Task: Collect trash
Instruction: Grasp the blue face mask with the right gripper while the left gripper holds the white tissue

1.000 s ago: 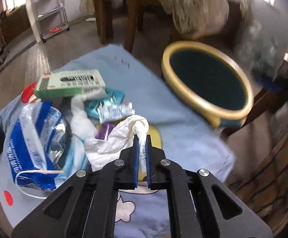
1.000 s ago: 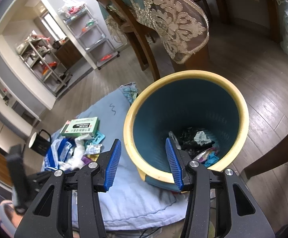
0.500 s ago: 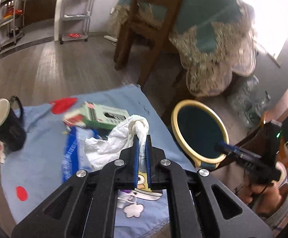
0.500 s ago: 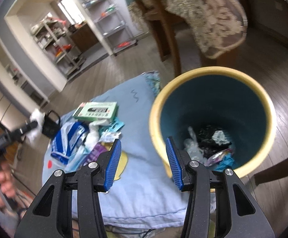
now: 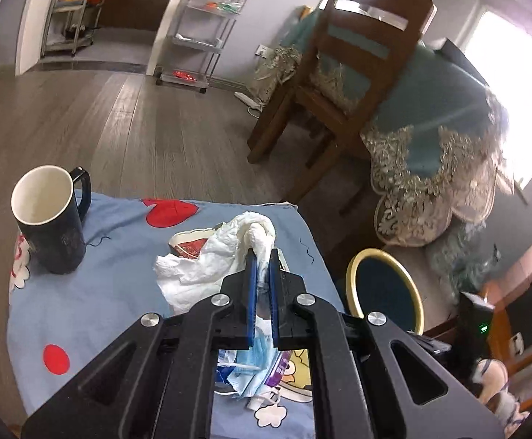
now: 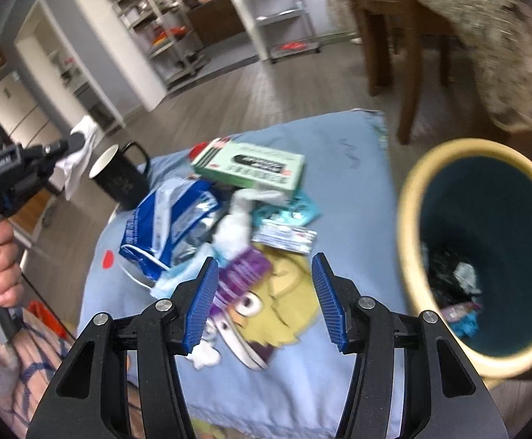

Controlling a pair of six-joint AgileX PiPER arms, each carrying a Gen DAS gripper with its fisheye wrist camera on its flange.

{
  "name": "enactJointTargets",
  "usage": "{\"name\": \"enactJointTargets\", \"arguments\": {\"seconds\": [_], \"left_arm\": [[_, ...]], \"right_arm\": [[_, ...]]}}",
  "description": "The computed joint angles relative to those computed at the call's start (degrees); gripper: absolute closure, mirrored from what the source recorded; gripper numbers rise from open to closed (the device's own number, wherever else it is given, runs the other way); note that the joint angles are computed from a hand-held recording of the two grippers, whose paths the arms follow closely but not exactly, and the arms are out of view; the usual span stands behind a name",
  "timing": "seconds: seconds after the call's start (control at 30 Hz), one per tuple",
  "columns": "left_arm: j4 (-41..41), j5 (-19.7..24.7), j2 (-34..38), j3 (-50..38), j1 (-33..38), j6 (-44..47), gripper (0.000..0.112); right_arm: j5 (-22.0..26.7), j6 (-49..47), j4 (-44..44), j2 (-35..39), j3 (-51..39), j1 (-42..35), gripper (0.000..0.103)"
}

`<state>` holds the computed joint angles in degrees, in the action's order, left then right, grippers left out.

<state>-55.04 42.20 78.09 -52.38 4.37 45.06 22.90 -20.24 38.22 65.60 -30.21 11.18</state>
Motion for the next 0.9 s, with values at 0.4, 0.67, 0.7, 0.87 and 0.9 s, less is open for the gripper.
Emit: {"name": "enactJointTargets", "arguments": {"seconds": [0.4, 0.67, 0.7, 0.87, 0.9], "left_arm": [[-5.1, 1.2, 0.8, 0.7, 2.7, 5.8, 0.107], [-7.9, 2.3, 1.6, 0.8, 6.6, 7.3, 0.107], [-8.1, 2.6, 1.7, 0.8, 7.0, 7.4, 0.107], [-8.4, 3.1, 1.5, 0.7, 7.4, 7.5, 0.107], [-8.4, 3.1, 1.4, 0.7, 7.2, 7.5, 0.107]], "right_arm": [[-3.4, 15.0, -12.9, 24.6, -17.9, 11.1, 0.048], [-4.7, 17.3, -12.9, 24.5, -16.8, 12.0, 0.048], [-4.8, 17.1, -12.6, 24.0, -16.3, 12.2, 0.048], [-5.4, 12.2, -5.1, 21.1, -12.5, 14.0, 0.048], [-5.6, 12.1, -4.4, 20.8, -11.8, 14.7, 0.048]]}}
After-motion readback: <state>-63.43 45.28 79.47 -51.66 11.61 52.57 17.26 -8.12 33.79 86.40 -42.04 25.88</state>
